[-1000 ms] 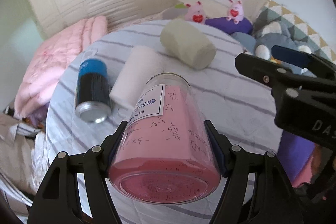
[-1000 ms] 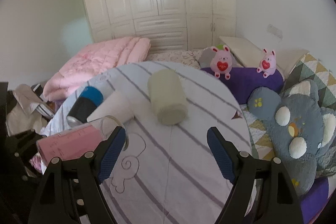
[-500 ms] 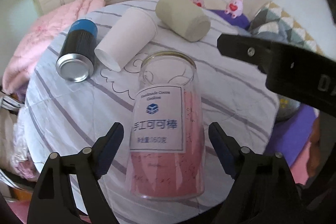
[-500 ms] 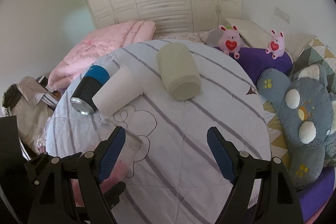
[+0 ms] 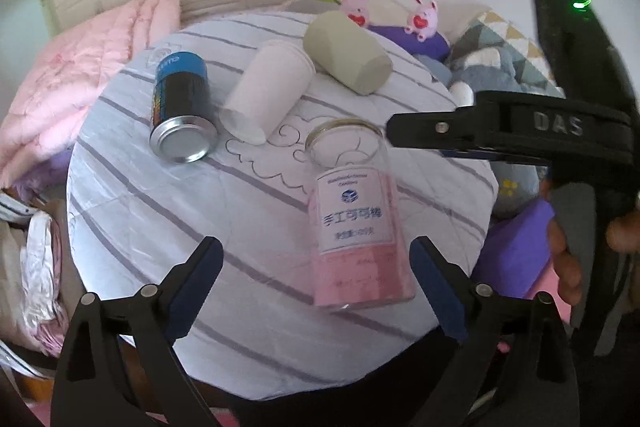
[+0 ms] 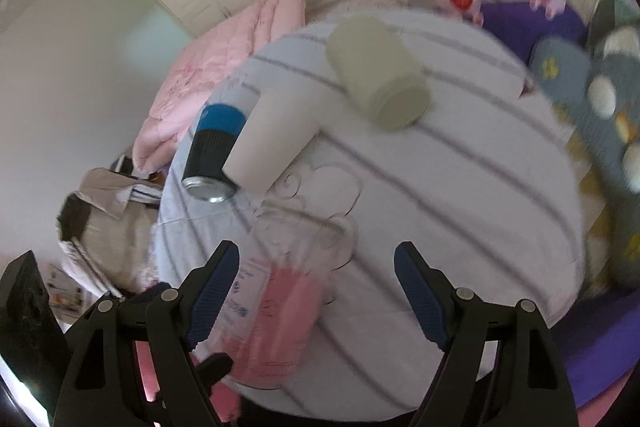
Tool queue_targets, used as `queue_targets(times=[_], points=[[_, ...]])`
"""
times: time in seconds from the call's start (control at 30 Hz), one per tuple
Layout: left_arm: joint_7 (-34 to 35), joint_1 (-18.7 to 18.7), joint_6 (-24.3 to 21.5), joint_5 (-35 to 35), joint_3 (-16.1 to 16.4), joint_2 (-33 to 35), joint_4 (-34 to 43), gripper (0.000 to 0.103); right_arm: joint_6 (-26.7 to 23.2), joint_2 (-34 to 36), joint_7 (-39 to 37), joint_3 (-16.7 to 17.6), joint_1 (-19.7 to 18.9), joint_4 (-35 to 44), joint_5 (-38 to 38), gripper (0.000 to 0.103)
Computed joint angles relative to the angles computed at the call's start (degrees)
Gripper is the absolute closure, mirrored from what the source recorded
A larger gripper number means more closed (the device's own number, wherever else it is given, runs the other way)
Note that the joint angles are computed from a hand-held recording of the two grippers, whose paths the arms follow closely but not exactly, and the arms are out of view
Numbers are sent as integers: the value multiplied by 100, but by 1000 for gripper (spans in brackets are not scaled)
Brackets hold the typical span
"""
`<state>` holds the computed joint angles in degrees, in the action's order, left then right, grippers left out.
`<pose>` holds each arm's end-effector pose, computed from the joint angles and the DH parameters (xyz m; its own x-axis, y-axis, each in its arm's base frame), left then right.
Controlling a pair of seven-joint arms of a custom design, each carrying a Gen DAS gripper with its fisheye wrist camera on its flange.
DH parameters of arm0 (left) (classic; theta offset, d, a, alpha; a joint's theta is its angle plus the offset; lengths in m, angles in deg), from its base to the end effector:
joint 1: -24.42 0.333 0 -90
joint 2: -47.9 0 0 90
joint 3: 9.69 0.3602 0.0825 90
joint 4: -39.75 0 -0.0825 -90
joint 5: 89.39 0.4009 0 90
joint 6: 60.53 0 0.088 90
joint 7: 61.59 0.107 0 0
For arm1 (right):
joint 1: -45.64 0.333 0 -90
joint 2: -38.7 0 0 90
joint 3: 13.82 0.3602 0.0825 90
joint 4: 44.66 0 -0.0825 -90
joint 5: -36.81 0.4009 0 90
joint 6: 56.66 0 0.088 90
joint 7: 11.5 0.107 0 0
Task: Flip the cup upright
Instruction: 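Bring the right gripper to the jar and grasp it below the rim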
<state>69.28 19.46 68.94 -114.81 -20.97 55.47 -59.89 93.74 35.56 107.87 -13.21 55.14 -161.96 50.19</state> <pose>0.6313 -0.1881 0.5780 -0.7170 -0.6864 0.1216 -0.6344 0.5702 -0.5220 0.5878 0.0994 0.5735 -0.3345 -0.8209 -0.4629 -0.7524 0.5284 -0.3932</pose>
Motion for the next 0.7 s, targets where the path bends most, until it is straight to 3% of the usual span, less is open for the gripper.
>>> queue_targets(times=[0.2,0.57,0.7], points=[[128,34,-321,243,-4,251,335,7,-376,412,-468,3,32,395,1218,22],[330,90,-868,221,-83,619,789,7,-1108,1031,-333,85,-119,1088,1548,22],[327,131,-998,163,-105,708,907,6,-1373,1206,-561,137,-244,1180,2005,22]])
